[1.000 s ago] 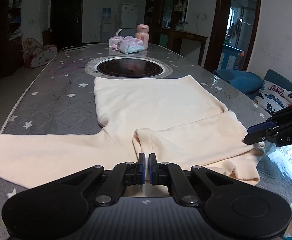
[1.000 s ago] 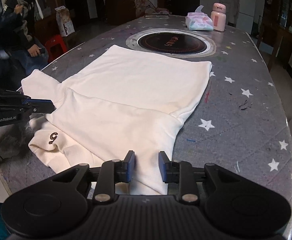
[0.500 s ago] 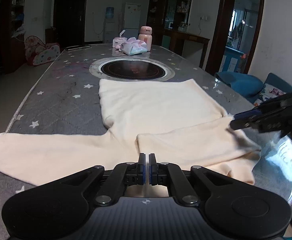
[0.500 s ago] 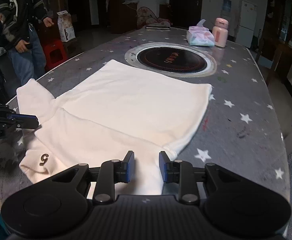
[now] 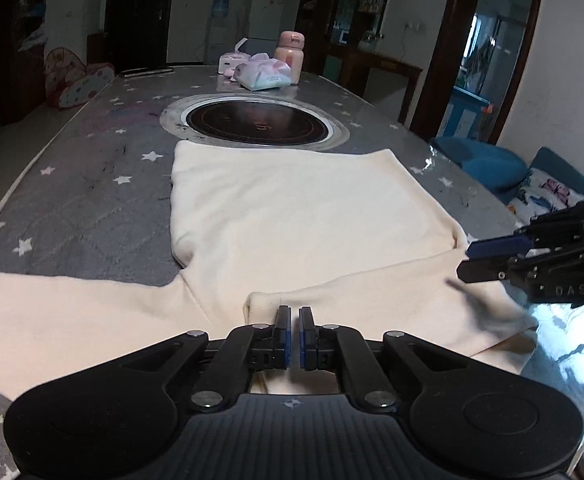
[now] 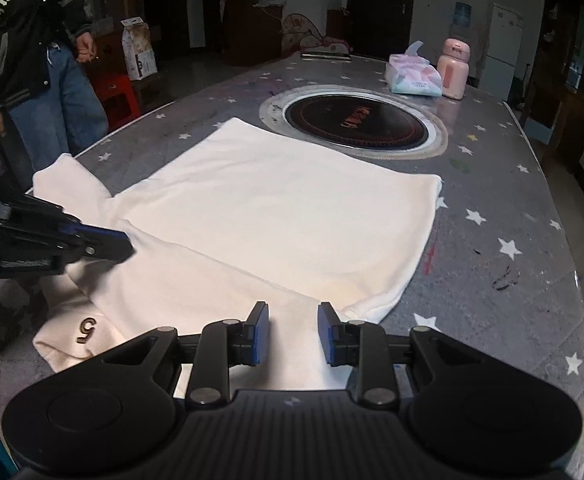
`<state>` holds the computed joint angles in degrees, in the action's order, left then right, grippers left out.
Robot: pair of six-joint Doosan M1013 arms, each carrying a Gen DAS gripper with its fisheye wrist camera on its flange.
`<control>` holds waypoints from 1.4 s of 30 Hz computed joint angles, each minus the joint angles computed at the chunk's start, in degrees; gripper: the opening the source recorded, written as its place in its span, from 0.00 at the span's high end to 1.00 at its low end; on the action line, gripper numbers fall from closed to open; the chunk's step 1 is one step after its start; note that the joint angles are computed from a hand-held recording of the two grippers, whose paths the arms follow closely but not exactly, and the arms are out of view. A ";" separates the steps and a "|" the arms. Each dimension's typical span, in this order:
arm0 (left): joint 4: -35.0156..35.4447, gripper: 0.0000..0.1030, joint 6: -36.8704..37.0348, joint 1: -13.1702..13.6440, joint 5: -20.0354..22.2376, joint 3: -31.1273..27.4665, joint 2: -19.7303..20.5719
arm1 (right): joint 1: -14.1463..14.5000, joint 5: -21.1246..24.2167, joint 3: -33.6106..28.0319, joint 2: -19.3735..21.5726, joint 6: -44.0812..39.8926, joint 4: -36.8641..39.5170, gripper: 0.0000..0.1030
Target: Fold clothes
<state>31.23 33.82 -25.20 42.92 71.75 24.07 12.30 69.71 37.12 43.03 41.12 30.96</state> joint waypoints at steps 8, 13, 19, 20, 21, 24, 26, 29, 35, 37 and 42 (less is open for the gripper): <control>4.50 0.91 -5.01 -0.16 2.77 1.53 -1.50 | 0.19 1.10 0.12 0.18 -0.56 -0.35 0.74; 4.35 0.89 -5.58 -0.09 4.30 1.66 -1.61 | 0.10 1.37 0.13 0.33 0.14 -0.48 0.74; 5.07 0.78 -6.94 -0.21 6.32 1.21 -1.41 | 0.08 1.07 0.48 0.02 -0.52 0.09 0.69; 5.32 0.73 -7.27 -0.24 6.91 1.14 -1.39 | 0.08 1.05 0.57 -0.02 -0.58 0.18 0.69; 5.79 0.71 -7.69 -0.30 7.54 1.12 -1.38 | 0.07 1.03 0.65 -0.05 -0.59 0.21 0.68; 6.75 0.70 -9.03 -0.22 9.17 0.99 -1.32 | 0.07 0.96 0.85 -0.06 -0.48 0.20 0.68; 7.28 0.68 -10.25 -0.07 10.38 1.03 -1.38 | 0.05 1.00 1.03 -0.13 -0.50 0.27 0.67; 8.74 0.65 -12.07 0.08 12.80 0.96 -1.35 | 0.04 0.98 1.20 -0.22 -0.55 0.35 0.66; 13.99 0.58 -17.75 -0.06 20.66 0.85 -1.07 | 0.03 0.87 1.57 -0.41 -0.71 0.48 0.66; 14.94 0.58 -20.58 0.14 22.86 1.34 -1.35 | -0.01 0.87 1.75 -0.51 -0.86 0.64 0.65; 17.42 0.58 -27.58 0.94 27.61 3.12 -2.44 | -0.01 1.11 1.68 -0.48 -1.02 0.77 0.65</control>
